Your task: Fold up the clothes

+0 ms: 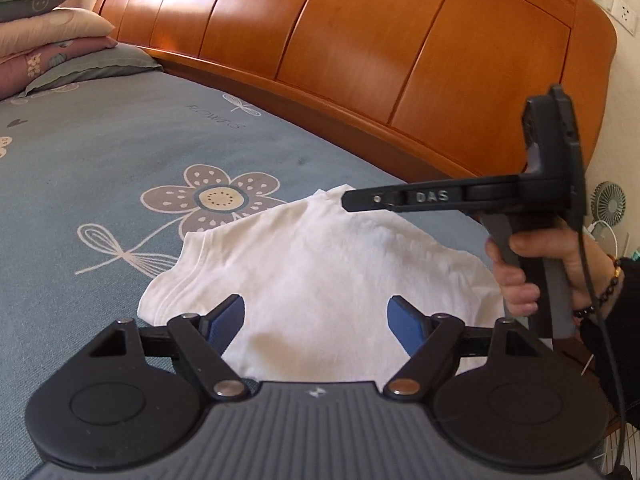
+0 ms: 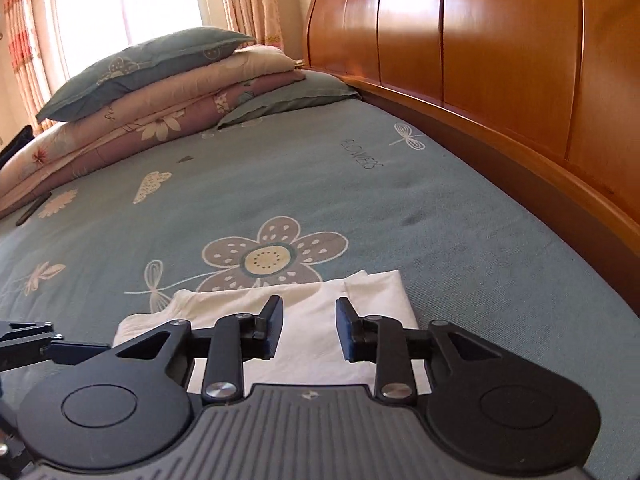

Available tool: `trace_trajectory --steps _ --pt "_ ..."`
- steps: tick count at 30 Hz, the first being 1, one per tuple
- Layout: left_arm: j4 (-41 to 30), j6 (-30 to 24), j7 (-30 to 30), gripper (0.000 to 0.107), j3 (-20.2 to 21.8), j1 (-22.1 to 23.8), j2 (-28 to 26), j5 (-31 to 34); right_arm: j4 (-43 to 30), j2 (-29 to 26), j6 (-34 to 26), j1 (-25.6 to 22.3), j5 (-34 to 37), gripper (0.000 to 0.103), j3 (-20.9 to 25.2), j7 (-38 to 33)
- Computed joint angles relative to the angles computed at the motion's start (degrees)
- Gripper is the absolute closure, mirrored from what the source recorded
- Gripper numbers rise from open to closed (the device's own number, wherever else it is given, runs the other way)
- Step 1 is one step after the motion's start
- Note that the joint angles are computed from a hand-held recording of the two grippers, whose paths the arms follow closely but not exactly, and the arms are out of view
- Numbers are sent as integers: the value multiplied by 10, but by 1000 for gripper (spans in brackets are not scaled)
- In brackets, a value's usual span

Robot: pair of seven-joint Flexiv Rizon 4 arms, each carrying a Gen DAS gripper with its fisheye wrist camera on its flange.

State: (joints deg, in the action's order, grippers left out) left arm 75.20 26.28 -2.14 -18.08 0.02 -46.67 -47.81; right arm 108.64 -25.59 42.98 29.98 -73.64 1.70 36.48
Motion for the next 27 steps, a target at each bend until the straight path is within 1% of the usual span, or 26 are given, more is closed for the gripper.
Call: trace_trajectory --steps 1,3,4,5,7,8,11,12,13,15,16,17,18,21,23,24,26,27 --pt "-9 -3 -9 29 7 -6 -6 13 0 -6 3 -5 4 77 -3 3" --pt "-14 10 -14 29 11 -11 -13 22 3 -17 15 -16 5 80 -11 16" --pt "-14 19 -13 28 12 -11 -15 24 9 -15 25 -19 -8 80 -16 41" --pt "-7 37 -9 28 11 -11 -12 22 12 -11 22 -20 -9 80 -17 57" --pt "-1 74 -23 28 19 -15 -5 26 13 -2 -15 -10 8 78 -11 60" --pt "-8 75 -40 28 24 -14 -6 35 21 8 -9 -11 -2 77 -8 72" --pt "-36 22 -83 28 32 4 -7 61 47 37 18 -15 -35 77 8 105" --pt "-32 19 -82 28 33 10 -1 64 55 45 28 -16 -42 77 15 109" --pt "-18 21 -71 28 34 18 12 66 64 52 49 -20 -55 76 21 124" --pt "7 26 -50 24 38 29 33 69 81 62 93 -30 -79 65 29 160" --pt "20 27 -39 23 41 35 44 70 90 66 114 -34 -87 63 33 180" --pt "38 38 -21 22 42 41 57 65 99 70 118 -35 -87 63 37 195" --pt "56 49 -2 22 43 48 69 59 108 73 120 -35 -84 63 41 210" --pt "119 102 55 19 47 60 109 30 128 95 37 -11 -4 65 63 220" --pt "156 130 99 18 49 68 134 6 138 115 6 4 -20 62 69 262" --pt "175 147 122 18 50 72 146 -9 139 120 7 6 -41 57 70 274" --pt "207 170 160 12 50 77 166 -45 131 115 39 2 -92 51 69 288" --pt "222 181 179 11 51 79 175 -65 123 107 53 1 -100 48 70 282"
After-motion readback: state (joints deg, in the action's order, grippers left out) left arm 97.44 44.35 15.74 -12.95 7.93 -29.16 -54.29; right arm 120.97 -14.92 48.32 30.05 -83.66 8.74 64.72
